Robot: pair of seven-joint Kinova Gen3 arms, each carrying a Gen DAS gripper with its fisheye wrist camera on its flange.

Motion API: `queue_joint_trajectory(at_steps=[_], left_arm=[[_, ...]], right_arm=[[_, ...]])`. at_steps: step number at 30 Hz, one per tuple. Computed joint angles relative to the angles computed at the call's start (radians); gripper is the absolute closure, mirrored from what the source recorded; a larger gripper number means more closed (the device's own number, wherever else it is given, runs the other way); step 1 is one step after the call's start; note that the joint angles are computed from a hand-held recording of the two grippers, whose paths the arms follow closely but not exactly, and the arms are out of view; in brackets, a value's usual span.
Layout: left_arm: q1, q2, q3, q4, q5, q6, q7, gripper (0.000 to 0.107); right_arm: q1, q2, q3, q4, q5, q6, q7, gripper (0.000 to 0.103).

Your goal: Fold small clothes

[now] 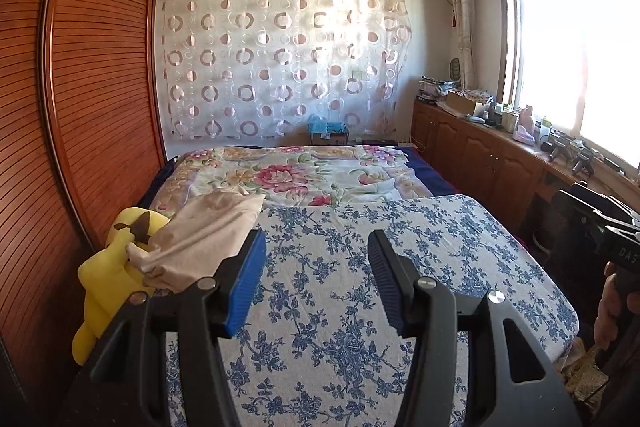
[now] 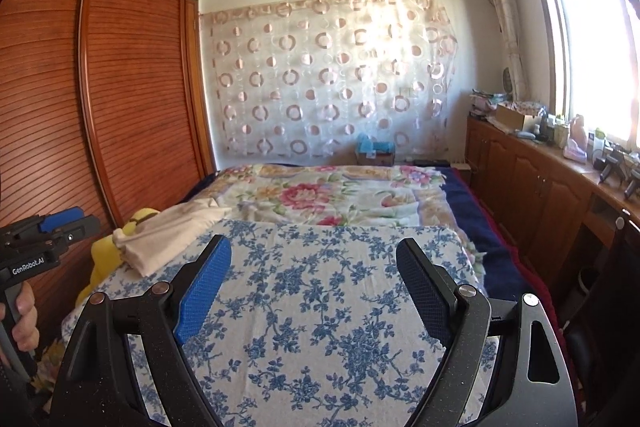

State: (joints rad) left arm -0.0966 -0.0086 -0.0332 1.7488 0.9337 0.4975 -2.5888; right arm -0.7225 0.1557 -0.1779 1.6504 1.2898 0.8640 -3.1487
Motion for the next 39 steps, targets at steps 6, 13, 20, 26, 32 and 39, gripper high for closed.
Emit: queue_joint_trajectory(at_steps=[6, 13, 20, 26, 32, 39], left_arm=[[0.000, -0.005, -0.003, 0.009, 0.015, -0.004, -0.013, 0.055], [0.000, -0.005, -0.006, 0.009, 0.018, -0.001, -0.017, 0.055], [0.001, -0.005, -0.005, 0.010, 0.018, -0.005, -0.019, 0.055], [0.000, -0.006, -0.007, 0.014, 0.027, -0.005, -0.029, 0.055], [0.000, -0.006, -0.008, 0.016, 0.032, -0.007, -0.035, 0.055], [0.000, -0.006, -0.008, 0.018, 0.036, -0.008, -0.039, 0.055]], right_arm=[[-0.008, 0.006, -0.001, -0.007, -0.002, 0.010, 0.002, 0.017], [-0.011, 0.007, 0.000, -0.007, -0.002, 0.011, 0.001, 0.017], [-0.018, 0.014, 0.002, -0.013, -0.002, 0.012, -0.002, 0.017], [-0.023, 0.016, 0.004, -0.015, 0.000, 0.018, -0.002, 0.017], [-0.021, 0.015, 0.005, -0.015, -0.003, 0.014, 0.000, 0.017], [-0.022, 0.016, 0.005, -0.015, -0.001, 0.016, -0.002, 0.017]])
